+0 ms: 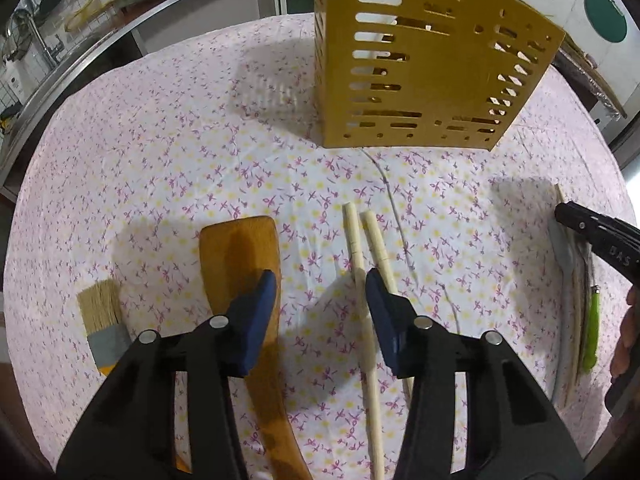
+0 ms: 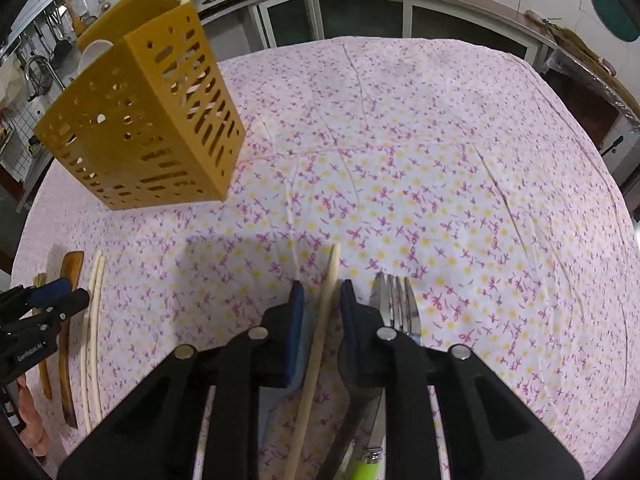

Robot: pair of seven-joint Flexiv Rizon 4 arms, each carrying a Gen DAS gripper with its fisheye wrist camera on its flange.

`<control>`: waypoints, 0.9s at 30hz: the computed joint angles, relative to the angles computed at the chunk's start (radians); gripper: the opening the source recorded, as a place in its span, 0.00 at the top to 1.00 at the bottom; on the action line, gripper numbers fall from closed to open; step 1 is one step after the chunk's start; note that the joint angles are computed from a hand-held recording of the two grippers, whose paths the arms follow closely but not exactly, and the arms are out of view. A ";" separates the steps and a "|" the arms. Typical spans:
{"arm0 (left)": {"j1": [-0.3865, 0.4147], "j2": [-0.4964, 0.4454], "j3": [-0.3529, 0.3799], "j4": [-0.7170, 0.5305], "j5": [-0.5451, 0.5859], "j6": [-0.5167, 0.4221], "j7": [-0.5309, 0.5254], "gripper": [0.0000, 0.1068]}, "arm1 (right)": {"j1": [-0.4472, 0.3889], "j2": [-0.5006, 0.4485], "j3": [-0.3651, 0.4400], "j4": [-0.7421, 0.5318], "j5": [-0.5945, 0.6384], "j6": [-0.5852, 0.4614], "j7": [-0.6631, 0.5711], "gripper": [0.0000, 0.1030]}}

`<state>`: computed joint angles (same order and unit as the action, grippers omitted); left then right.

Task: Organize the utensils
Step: 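Move both tools back over the remaining utensils on the cloth, then grasp one chopstick of the pair with the left tool while the right tool grasps another chopstick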

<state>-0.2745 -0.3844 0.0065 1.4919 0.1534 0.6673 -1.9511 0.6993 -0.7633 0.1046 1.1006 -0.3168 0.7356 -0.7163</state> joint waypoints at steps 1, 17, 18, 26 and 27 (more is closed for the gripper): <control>-0.003 -0.003 0.001 -0.008 0.005 -0.008 -0.003 0.60 | 0.001 0.001 -0.001 0.001 -0.003 -0.004 -0.002 0.82; -0.007 -0.053 -0.006 -0.063 -0.039 -0.061 0.005 0.70 | 0.007 -0.028 -0.006 -0.062 0.004 -0.066 -0.023 0.91; -0.006 -0.043 -0.005 -0.047 -0.040 -0.054 0.007 0.74 | 0.009 -0.025 -0.008 -0.055 0.001 -0.061 -0.024 0.91; 0.022 -0.036 -0.015 -0.022 -0.094 -0.014 0.032 0.95 | 0.021 0.055 -0.028 0.083 -0.060 0.054 0.030 0.94; 0.024 -0.034 -0.015 -0.018 -0.098 -0.009 0.033 0.96 | 0.021 0.063 -0.029 0.094 -0.068 0.068 0.038 0.94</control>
